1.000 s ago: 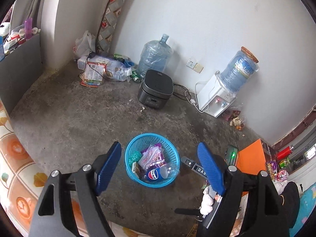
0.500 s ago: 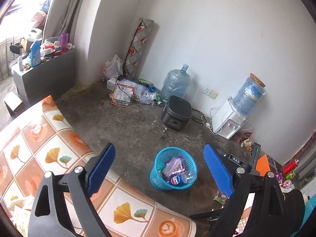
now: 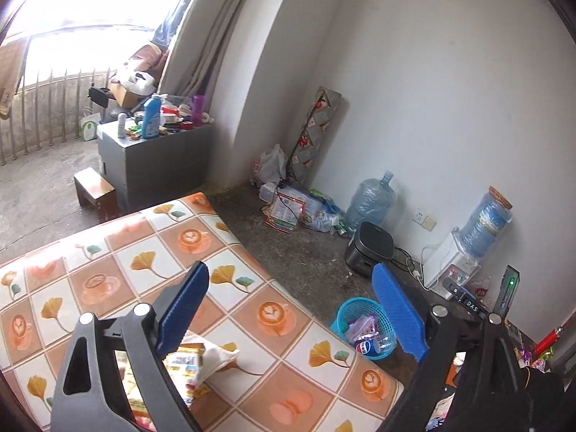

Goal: Collect trash
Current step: 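Move both grippers back over the table toward the yellow snack bag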

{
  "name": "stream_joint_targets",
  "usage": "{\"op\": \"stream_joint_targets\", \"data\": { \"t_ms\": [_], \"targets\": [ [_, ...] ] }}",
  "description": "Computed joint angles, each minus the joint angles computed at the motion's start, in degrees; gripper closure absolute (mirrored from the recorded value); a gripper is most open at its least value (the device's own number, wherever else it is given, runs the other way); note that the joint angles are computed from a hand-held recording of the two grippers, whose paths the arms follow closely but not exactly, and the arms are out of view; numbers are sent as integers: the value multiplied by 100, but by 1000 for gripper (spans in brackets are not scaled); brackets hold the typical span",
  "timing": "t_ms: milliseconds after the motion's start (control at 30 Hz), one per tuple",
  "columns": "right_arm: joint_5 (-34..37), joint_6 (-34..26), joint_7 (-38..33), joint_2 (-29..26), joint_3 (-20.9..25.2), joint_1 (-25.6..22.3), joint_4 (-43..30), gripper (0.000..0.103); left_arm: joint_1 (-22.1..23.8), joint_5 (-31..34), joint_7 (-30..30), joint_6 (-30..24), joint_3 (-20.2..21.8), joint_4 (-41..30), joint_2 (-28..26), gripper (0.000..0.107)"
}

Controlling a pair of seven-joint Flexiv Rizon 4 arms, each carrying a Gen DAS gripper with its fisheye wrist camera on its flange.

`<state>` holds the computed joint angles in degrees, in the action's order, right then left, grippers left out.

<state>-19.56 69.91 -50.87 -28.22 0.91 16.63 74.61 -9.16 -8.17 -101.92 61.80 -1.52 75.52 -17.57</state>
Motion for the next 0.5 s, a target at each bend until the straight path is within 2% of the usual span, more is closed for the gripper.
{"op": "stream_joint_targets", "data": {
  "t_ms": [100, 200, 333, 500],
  "targets": [
    [510, -301, -753, -122, 624, -207, -430, 12, 26, 220, -428, 128, 277, 483, 420, 17],
    [1157, -671, -1509, -297, 1122, -292, -940, 12, 78, 743, -1074, 147, 539, 921, 863, 17],
    [1886, -1274, -2339, -632, 1605, -200, -1725, 12, 279, 1403, -1930, -167, 662, 1450, 1427, 17],
    [2558, -2447, -3131, -1279, 2048, 138, -3060, 13, 678, 1274, -2335, -281, 616, 2374, 1969, 17]
  ]
}}
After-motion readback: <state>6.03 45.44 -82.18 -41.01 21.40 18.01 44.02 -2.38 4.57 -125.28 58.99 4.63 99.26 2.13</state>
